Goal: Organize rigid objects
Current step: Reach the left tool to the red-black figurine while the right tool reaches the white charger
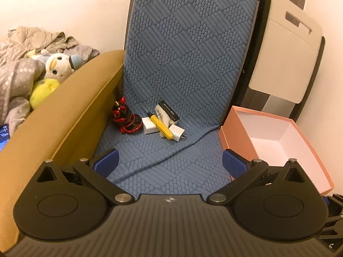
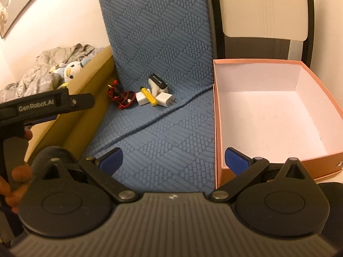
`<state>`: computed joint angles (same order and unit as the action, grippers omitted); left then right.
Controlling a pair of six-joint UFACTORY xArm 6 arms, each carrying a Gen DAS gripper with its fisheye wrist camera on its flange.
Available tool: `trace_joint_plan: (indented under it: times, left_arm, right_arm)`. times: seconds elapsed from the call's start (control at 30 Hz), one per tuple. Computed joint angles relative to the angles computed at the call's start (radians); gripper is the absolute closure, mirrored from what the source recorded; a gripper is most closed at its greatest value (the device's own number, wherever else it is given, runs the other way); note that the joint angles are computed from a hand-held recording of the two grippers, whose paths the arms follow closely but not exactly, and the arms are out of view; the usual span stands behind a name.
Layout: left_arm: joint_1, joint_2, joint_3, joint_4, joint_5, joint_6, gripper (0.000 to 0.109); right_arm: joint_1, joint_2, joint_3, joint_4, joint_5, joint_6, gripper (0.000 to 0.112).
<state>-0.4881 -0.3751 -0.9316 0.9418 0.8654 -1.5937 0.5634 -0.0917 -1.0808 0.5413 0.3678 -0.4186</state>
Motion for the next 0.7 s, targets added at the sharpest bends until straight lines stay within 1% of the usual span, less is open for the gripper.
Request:
trace_joint_plan:
  times: [0.1, 0.17, 0.23, 0.33, 0.47, 0.6, 0.7]
  left_arm:
    - [0.043, 0.023, 0.011, 0.027, -0.064, -0.017, 0.006]
    - [0.068, 0.048, 0.007, 0.048, -0.091, -0.021, 0.006]
    - [0.089, 0.069, 0.001, 0.068, -0.111, -0.030, 0.006]
    - [0.132, 0.099, -0.009, 0.091, -0.161, -0.042, 0.006]
    - [0.188, 0.139, -0.029, 0.120, -0.219, -0.063, 0.006]
    - [0.236, 0.188, -0.066, 0.127, -0.243, -0.069, 0.006]
    - [0.272, 0.214, -0.084, 0.115, -0.268, -0.059, 0.006]
  right_arm:
    - [0.005, 0.043, -0.031, 0.050, -0.020, -0.045, 0.009]
    - [0.008, 0.076, -0.056, 0.061, -0.035, -0.059, 0.009]
    - [0.007, 0.116, -0.088, 0.060, -0.044, -0.064, 0.009]
    - [0.002, 0.171, -0.137, 0.024, -0.068, -0.018, 0.009]
    - [-0.005, 0.250, -0.234, 0.079, -0.072, -0.050, 0.009]
    - [-0.002, 0.326, -0.323, 0.075, -0.108, -0.068, 0.009]
    - [-0.002, 0.387, -0.408, 0.114, -0.090, -0.102, 0.009]
